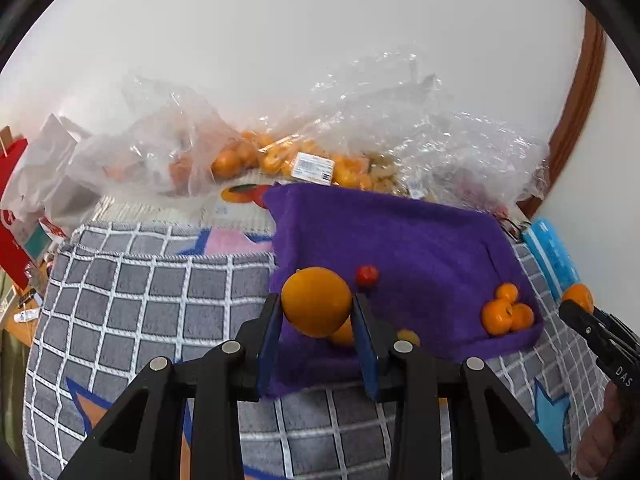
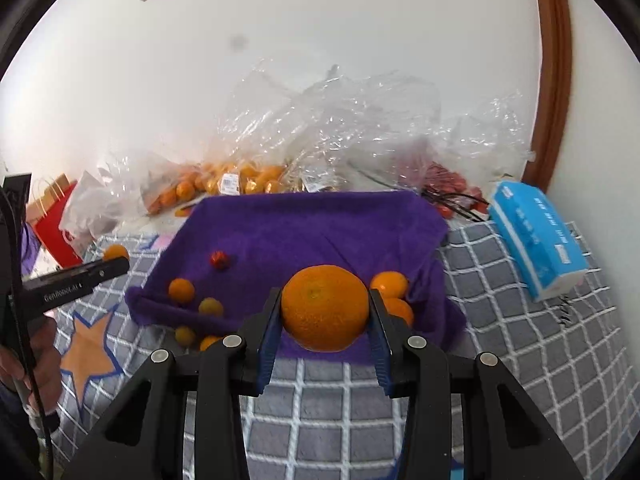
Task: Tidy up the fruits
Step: 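Carry both held oranges up and over the purple towel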
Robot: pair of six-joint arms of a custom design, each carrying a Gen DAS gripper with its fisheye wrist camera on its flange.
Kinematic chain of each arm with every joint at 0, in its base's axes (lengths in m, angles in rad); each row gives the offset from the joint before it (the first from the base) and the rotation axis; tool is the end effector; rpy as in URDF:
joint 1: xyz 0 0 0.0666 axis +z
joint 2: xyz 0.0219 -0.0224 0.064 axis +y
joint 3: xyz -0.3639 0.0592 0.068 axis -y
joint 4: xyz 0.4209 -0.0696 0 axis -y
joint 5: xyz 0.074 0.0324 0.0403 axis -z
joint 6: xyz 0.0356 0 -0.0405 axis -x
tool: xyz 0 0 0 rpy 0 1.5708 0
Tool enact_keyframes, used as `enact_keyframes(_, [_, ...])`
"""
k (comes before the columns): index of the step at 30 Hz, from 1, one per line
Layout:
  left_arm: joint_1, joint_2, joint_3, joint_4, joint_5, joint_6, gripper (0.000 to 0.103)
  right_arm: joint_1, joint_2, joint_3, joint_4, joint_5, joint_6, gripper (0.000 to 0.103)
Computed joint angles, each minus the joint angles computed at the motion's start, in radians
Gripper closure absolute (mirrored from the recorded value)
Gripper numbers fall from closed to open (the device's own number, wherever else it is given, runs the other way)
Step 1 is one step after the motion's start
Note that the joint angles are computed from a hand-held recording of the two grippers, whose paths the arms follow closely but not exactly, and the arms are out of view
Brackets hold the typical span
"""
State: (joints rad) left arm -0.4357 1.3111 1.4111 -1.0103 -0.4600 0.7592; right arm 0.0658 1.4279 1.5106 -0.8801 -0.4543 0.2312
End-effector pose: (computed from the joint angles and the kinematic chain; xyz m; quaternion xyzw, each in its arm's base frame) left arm 0.4396 -0.1877 0.4580 -0.2213 0.8971 0.0007 0.3824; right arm 0.5286 0.0501 0.4593 -0.2175 0.8799 0.1775 0.3834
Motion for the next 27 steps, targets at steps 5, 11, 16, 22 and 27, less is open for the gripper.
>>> enact_keyframes(5, [0.022,-0.011,-0.025,0.054,0.019,0.042,0.07,0.017,0.036,0.027,0.044,0.021,-0.037,0.063])
enact_keyframes(11, [0.055,-0.021,-0.044,0.056,0.039,0.058,0.07,0.022,0.077,0.061,0.058,0.079,-0.056,0.063])
enact_keyframes(16, [0.088,-0.035,-0.057,0.068,0.046,0.06,0.07,0.006,0.112,0.093,0.073,0.102,-0.064,0.063])
enact_keyframes(22, [0.094,0.016,-0.014,0.088,0.085,0.03,0.07,0.002,0.168,0.146,0.076,0.113,-0.08,0.063])
enact_keyframes(27, [0.096,0.086,0.037,0.082,0.127,0.024,0.07,0.012,0.211,0.183,0.061,0.113,-0.075,0.063])
